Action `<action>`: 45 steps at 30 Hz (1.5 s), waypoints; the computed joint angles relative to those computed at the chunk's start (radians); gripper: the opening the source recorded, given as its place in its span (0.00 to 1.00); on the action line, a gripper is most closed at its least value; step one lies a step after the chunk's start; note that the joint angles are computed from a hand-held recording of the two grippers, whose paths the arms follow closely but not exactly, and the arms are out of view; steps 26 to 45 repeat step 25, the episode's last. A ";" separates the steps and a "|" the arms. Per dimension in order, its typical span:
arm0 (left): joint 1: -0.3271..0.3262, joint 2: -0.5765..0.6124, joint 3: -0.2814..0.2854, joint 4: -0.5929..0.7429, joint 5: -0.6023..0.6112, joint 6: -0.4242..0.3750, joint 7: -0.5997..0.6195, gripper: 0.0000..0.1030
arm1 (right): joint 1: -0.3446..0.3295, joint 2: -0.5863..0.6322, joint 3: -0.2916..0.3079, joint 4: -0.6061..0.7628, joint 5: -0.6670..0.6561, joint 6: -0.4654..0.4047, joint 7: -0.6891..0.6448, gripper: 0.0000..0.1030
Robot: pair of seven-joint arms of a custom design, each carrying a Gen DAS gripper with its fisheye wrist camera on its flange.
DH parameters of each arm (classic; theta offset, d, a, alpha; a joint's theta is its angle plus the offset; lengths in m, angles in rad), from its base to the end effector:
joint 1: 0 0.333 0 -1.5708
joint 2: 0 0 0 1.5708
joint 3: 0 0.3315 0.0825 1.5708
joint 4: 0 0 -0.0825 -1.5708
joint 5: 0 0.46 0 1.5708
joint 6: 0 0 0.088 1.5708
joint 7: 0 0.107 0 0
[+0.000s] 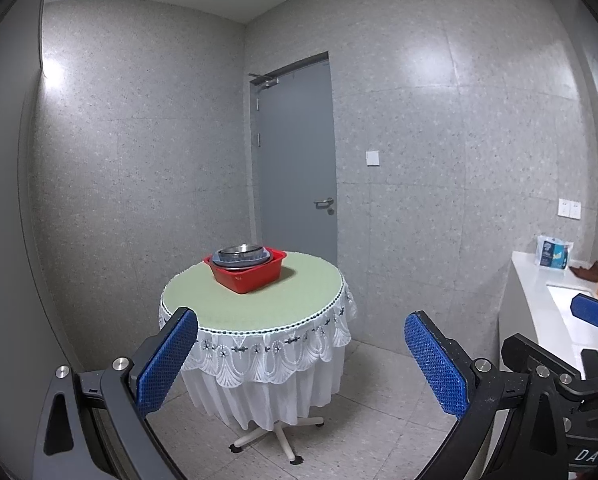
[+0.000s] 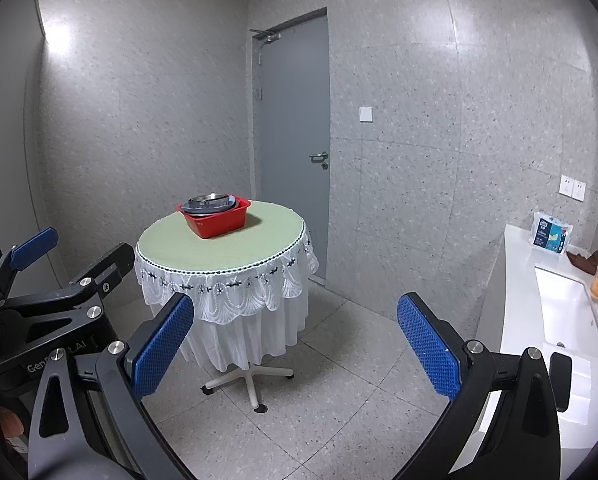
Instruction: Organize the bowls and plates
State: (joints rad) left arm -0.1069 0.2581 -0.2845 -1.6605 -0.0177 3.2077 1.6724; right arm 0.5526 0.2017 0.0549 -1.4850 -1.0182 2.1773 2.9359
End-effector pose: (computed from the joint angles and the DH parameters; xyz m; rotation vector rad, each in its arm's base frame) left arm 0.7035 -0.2594 0.6146 -1.1374 1.7365 -1.3111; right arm 0.6313 0.3947 0.6348 -1.3086 1.8936 -1.0621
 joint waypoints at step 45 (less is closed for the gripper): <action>0.062 0.020 -0.056 0.084 -0.147 -0.090 0.181 0.99 | 0.040 0.083 -0.032 0.137 0.068 -0.054 -0.045 1.00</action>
